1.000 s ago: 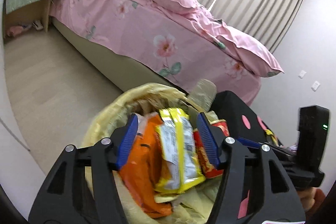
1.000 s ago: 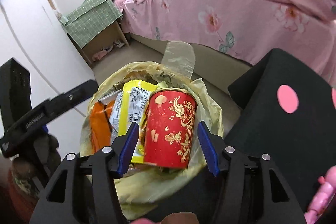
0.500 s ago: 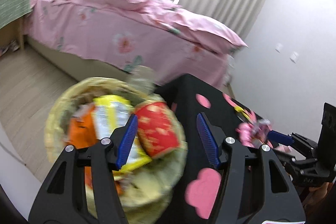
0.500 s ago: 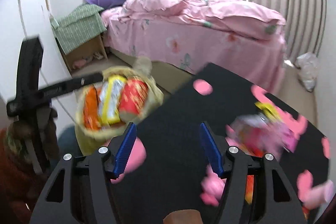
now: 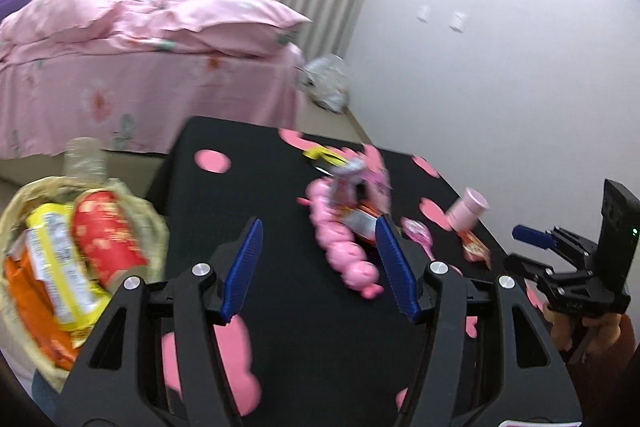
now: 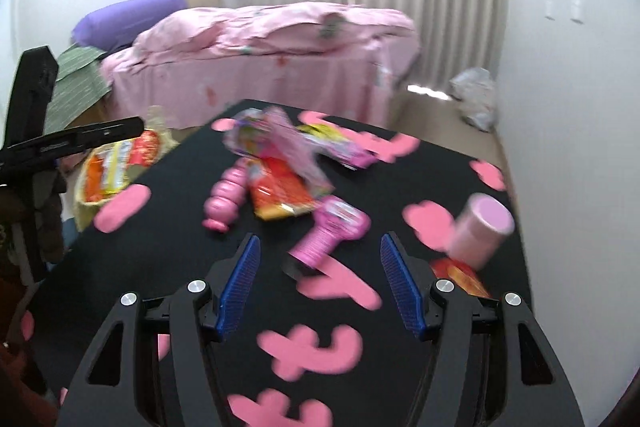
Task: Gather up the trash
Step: 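Move both open tools back over the table of trash, then grasp the pink HOLA juice box with the left tool while the right tool grasps the yellow-pink wrapper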
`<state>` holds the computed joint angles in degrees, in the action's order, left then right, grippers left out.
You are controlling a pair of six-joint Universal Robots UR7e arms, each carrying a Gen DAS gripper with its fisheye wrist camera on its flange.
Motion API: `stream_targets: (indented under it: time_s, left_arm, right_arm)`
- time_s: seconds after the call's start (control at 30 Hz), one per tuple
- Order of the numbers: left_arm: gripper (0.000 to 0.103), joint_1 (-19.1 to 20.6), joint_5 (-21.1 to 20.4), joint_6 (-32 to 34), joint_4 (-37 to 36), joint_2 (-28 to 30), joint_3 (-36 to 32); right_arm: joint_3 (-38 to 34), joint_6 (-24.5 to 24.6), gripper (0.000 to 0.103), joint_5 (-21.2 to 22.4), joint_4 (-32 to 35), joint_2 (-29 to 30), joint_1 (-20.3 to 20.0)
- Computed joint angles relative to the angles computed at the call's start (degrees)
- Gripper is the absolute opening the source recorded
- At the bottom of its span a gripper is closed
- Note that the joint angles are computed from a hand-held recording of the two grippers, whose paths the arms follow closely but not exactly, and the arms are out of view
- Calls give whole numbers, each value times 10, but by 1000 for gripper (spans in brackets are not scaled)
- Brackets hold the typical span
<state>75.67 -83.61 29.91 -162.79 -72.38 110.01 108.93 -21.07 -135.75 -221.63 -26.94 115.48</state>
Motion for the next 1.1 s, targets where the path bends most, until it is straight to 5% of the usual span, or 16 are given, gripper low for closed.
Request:
stream_targets:
  time_s: [0.17, 0.33, 0.47, 0.73, 0.83, 0.9, 1.1]
  left_arm:
    - [56, -24, 26, 17, -5, 16, 17]
    - [56, -43, 21, 45, -29, 38, 13]
    - [56, -53, 38, 79, -64, 74, -11]
    - [55, -32, 60, 6, 31, 138, -111]
    - [33, -26, 53, -19, 80, 154, -143]
    - [6, -25, 58, -36, 107, 157, -153]
    - [4, -2, 7, -81, 150, 96, -119]
  right_arm:
    - [18, -18, 59, -66, -60, 11, -8]
    - [30, -16, 59, -78, -79, 11, -17]
    - [36, -9, 59, -59, -87, 10, -23]
    - [-1, -37, 59, 22, -64, 10, -41]
    - [-32, -46, 59, 58, -34, 12, -51]
    - [-58, -61, 58, 62, -15, 21, -52]
    - [-104, -77, 57, 96, 54, 29, -50]
